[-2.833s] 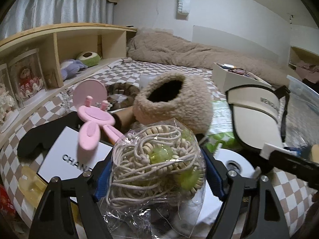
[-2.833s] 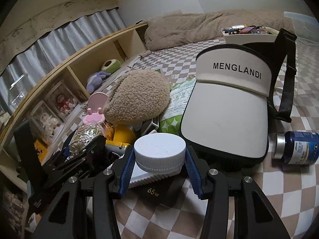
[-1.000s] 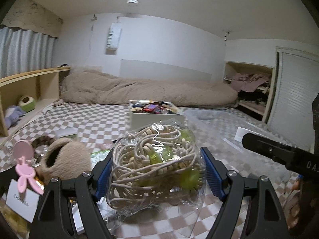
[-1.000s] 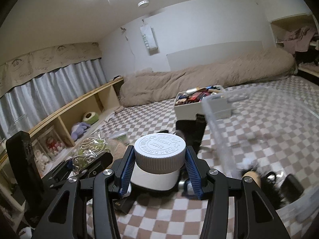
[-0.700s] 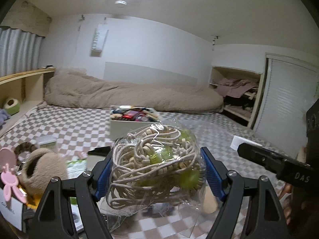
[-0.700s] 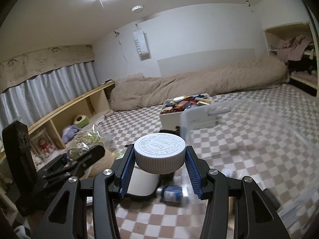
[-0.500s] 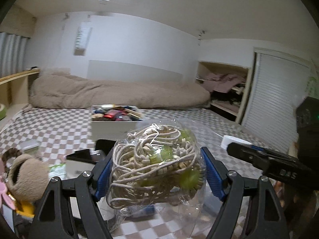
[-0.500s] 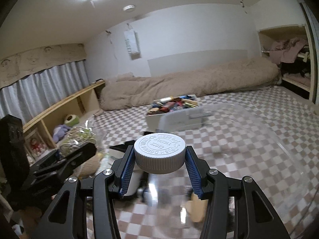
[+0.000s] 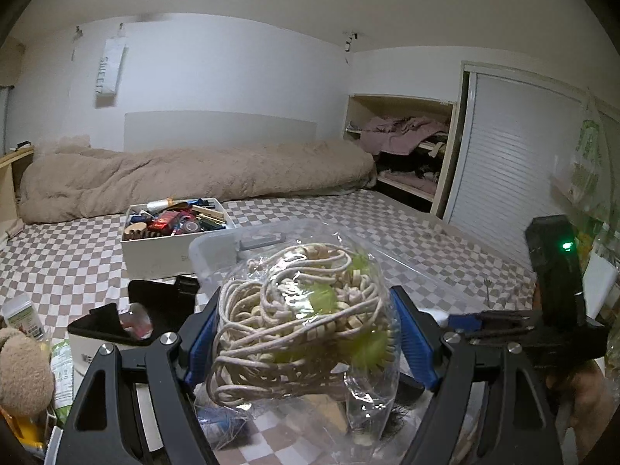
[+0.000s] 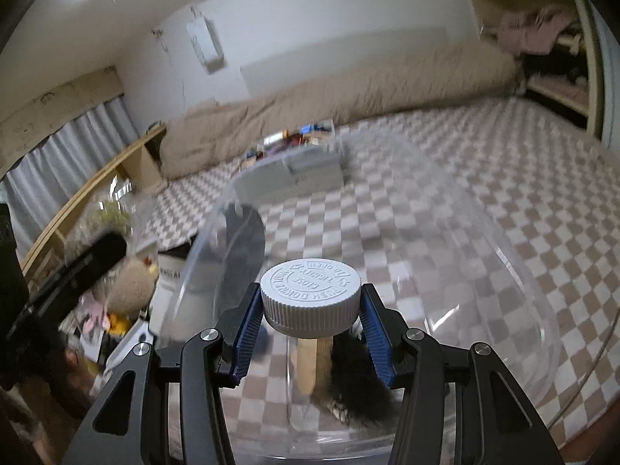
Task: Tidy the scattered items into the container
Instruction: 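Lift and carry the bagged cable and white cap toward the clear bin, then open the right tool to drop the white cap into the clear bin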
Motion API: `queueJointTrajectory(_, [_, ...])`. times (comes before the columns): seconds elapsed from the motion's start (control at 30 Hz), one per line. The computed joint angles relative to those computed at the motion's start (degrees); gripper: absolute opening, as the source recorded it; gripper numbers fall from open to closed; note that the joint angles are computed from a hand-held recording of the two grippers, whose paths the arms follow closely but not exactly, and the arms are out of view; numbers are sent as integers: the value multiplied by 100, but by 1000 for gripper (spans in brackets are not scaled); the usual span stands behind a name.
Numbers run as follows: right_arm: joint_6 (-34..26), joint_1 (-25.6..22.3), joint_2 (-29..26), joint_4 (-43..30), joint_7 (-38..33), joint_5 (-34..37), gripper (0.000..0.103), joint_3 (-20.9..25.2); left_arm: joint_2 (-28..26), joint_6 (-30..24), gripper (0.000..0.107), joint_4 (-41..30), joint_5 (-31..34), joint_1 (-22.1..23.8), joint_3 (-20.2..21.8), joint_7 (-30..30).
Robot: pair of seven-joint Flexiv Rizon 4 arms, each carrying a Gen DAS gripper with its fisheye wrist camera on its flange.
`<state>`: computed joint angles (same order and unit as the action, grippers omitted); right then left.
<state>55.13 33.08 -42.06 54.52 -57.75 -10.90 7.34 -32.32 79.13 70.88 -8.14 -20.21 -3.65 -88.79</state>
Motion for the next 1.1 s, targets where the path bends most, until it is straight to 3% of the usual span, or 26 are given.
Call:
queueJointTrajectory(0.23, [-2431, -74, -691, -1759, -687, 380, 51, 212, -255, -296, 80, -425, 88, -112, 63, -38])
queueJointTrajectory(0.53, [-4187, 100, -1448, -3315, -1036, 399, 51, -204, -317, -407, 80, -419, 167, -117, 86, -29])
queueJointTrajectory(0.67, [-4103, 98, -1478, -3318, -1141, 442, 51, -309, -332, -457, 80, -399, 85, -43, -28, 15])
queueJointTrajectory(0.9, [-2968, 103, -961, -2080, -1031, 285, 56, -419, -326, -641, 80, -399, 5, -14, -178, 349])
queueJointTrajectory(1.1, [-2102, 11, -648, -1295, -698, 188, 56, -359, -421, -1372, 80, -716, -55, -23, -280, 815])
